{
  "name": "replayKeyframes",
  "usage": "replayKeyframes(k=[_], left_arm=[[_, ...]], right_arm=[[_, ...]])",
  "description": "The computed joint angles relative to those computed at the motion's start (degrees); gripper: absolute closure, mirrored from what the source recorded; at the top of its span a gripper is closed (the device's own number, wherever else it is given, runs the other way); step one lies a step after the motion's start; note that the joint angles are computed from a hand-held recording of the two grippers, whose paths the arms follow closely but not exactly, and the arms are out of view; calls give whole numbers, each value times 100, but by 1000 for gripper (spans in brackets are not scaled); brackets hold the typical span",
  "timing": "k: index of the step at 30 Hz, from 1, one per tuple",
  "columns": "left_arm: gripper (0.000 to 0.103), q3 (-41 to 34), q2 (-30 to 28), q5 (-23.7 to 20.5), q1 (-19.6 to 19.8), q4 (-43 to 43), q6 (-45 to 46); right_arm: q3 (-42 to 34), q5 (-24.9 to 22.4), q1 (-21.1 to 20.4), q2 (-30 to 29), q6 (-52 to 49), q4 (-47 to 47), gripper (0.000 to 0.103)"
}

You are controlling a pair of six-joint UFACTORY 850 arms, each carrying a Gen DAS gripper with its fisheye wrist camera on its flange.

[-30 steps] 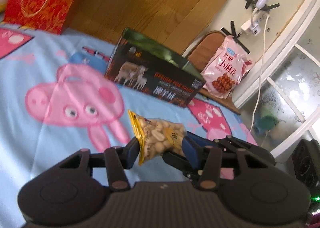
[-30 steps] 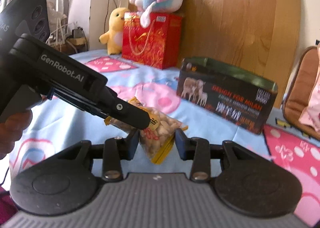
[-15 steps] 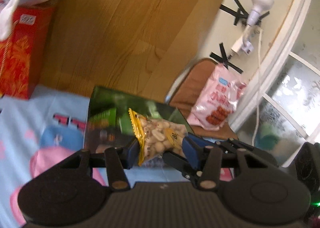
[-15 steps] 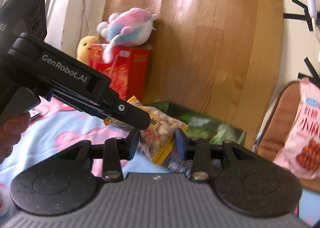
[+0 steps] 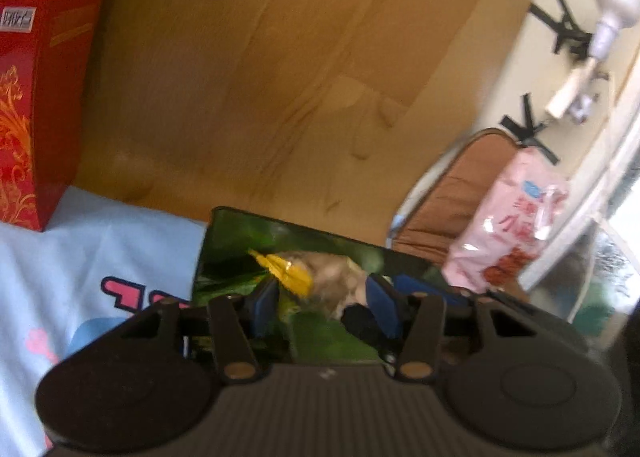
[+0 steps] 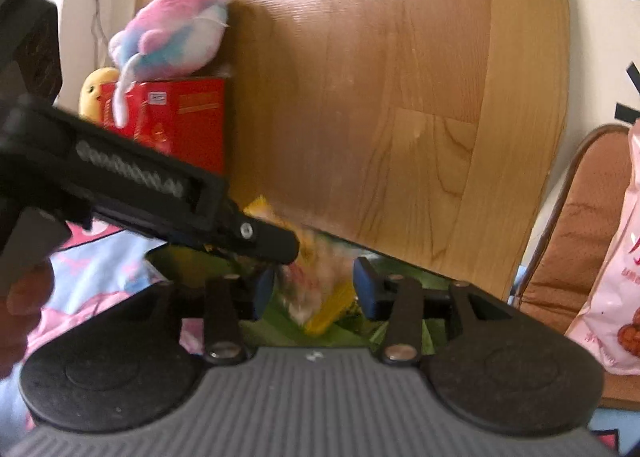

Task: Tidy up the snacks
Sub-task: 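Carry the nut bag over the black tin and open the left gripper, then move the left gripper down to the orange snack packet and close on it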

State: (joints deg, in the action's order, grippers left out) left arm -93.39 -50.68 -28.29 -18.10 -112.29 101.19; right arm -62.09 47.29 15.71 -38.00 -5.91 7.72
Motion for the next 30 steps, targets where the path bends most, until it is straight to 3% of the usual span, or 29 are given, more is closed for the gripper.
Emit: replayKeyframes(k=[5,8,11,14,17,22,24,30], left_arm=[[54,130,92,205,-14,-294,251],[54,543,389,301,-56,-911,1000],[53,1187,821,81,-79,-1450,1734],[52,1867,1232,-291,-81,-1442,1989],[52,2334,1439,-540,-70,-837,1581],[52,2625,1376,-1062,-20,787,74],[52,2761,1387,-1139,-14,1011,-60],[49,3367,1619,-1333,94,1062,78]], right_arm=[[194,194,-3,84,214,-78,54],[474,429,-2,259,388,-135,53],[898,704,-11,512,658,-238,49],[1459,928,-57,786,1034,-262,49],[1980,887,-215,984,1841,-440,49],[2660,944,-496,1035,3487,-1176,51],[2757,1008,-550,981,3943,-1535,62],[2907,1187,-364,981,4195,-1701,74]])
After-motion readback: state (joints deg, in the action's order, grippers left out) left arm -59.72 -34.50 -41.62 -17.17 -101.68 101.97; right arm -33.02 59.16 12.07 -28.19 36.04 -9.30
